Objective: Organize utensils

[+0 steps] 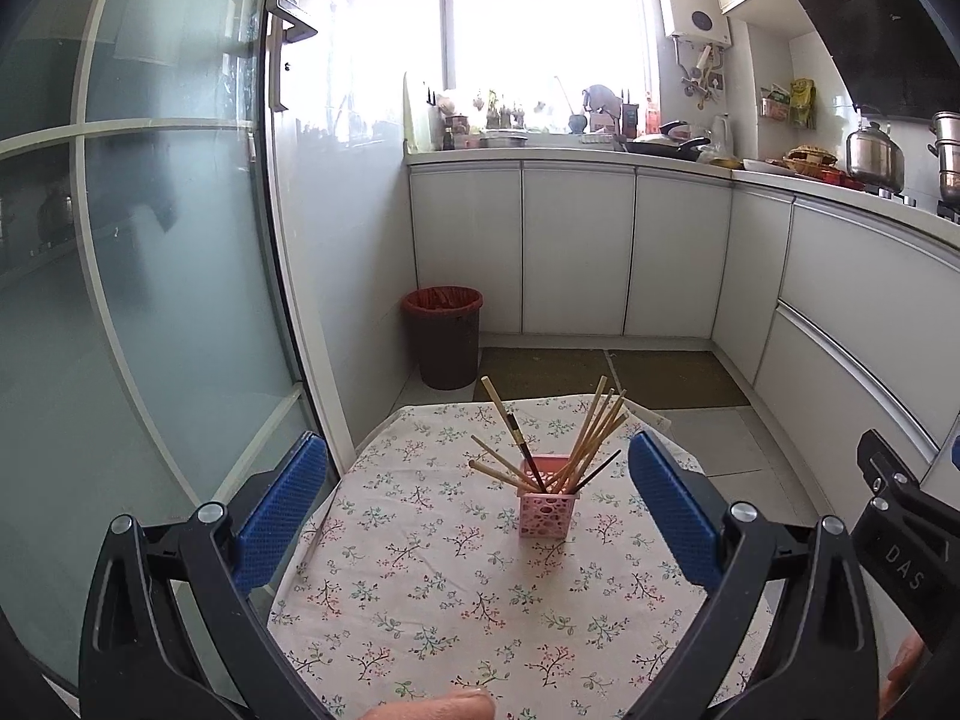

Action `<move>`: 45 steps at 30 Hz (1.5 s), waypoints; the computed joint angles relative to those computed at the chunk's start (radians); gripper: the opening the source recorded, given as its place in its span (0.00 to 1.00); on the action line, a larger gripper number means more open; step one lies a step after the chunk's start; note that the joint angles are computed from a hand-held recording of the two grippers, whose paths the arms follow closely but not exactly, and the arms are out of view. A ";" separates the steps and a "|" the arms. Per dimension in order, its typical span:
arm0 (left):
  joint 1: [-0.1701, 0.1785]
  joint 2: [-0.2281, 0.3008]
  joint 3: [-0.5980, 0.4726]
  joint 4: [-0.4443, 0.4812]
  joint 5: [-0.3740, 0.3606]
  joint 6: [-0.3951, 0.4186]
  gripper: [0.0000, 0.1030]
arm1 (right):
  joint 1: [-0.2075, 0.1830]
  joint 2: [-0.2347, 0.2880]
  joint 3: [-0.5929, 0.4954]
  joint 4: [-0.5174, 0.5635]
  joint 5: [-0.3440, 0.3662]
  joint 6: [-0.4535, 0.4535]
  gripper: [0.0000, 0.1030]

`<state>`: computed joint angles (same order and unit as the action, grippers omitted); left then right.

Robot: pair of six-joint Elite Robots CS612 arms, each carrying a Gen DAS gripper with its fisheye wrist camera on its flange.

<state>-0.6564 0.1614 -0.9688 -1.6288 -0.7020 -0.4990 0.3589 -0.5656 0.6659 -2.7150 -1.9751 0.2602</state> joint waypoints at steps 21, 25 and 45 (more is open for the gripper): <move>-0.003 0.002 -0.006 0.016 -0.012 0.011 0.93 | -0.004 -0.010 0.015 0.018 0.039 0.026 0.94; -0.002 0.001 -0.005 0.024 -0.011 0.007 0.93 | -0.005 -0.011 0.016 0.025 0.050 0.036 0.94; 0.000 0.001 -0.002 0.030 -0.010 0.010 0.93 | -0.005 -0.012 0.019 0.033 0.063 0.048 0.94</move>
